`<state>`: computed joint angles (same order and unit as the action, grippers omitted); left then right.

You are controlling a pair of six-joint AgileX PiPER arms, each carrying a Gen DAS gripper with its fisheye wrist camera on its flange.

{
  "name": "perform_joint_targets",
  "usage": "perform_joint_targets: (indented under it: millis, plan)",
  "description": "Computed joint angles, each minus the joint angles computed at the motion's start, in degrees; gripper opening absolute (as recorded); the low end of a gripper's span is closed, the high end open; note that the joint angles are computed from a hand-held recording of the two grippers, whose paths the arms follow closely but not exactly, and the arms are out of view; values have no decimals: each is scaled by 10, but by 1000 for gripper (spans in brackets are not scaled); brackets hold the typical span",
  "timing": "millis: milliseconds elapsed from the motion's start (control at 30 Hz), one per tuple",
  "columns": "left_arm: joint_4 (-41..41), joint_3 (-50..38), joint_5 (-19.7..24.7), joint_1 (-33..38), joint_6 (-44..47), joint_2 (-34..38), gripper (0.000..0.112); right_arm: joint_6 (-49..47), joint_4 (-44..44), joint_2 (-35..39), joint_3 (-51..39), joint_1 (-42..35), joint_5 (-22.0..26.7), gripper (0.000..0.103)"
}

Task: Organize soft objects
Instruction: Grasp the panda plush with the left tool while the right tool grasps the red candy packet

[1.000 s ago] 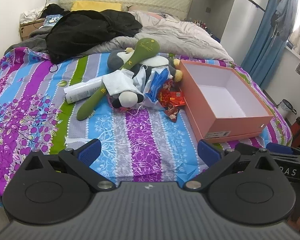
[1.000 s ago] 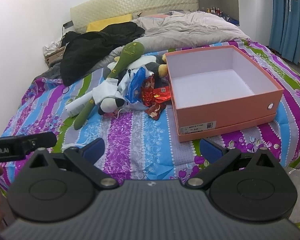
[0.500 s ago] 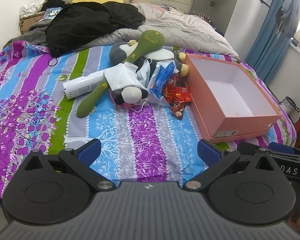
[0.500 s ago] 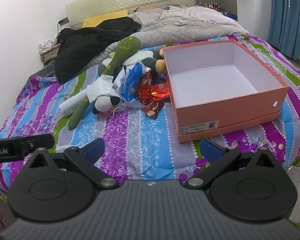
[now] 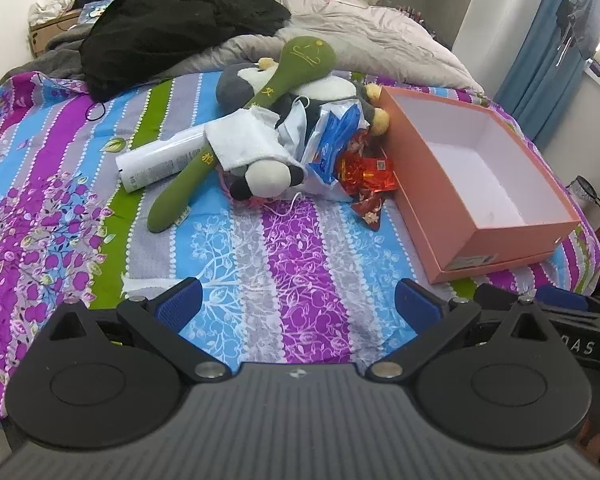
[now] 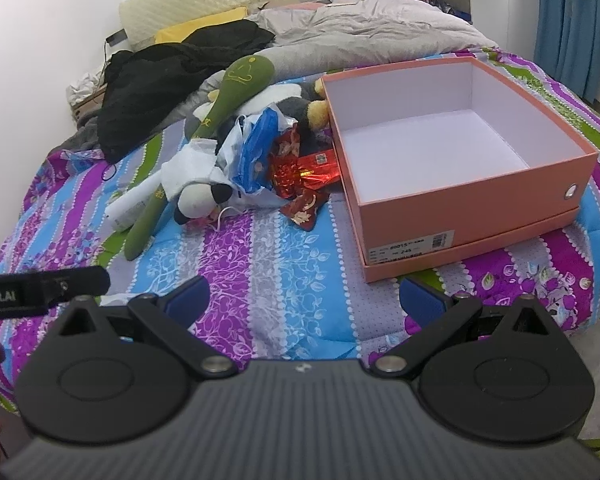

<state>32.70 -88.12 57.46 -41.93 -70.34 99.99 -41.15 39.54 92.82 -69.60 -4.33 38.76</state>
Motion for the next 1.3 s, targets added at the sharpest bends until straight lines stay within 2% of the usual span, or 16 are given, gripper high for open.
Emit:
perform_joint_targets:
  millis: [200, 367, 467, 567, 667, 700, 900, 1000, 1100, 1167, 1300]
  plan:
    - [2, 7, -34, 26, 4, 13, 103, -7, 20, 26, -6, 13, -15, 103]
    - [2, -8, -37, 45, 21, 39, 103, -35, 57, 46, -5, 24, -25, 103]
    - [-1, -27, -33, 58, 46, 61, 103, -77, 115, 67, -4, 22, -20, 101]
    - [2, -28, -56, 72, 61, 68, 103, -90, 131, 82, -3, 40, -49, 98]
    - [-13, -38, -80, 93, 72, 86, 103, -136, 173, 99, -3, 51, -66, 85]
    - [-14, -46, -83, 98, 75, 95, 102, -143, 174, 106, -6, 59, -79, 76]
    - [-40, -113, -104, 132, 121, 163, 97, -209, 215, 164, -41, 82, -111, 72]
    - [-56, -145, -117, 154, 135, 194, 93, -210, 214, 198, -72, 89, -114, 72]
    - [-73, -169, -130, 176, 144, 221, 88, -179, 173, 227, -97, 109, -154, 73]
    - [-89, -188, -134, 190, 157, 240, 84, -174, 172, 254, -126, 109, -138, 71]
    - [-106, -217, -146, 209, 169, 270, 79, -121, 116, 295, -176, 126, -162, 71]
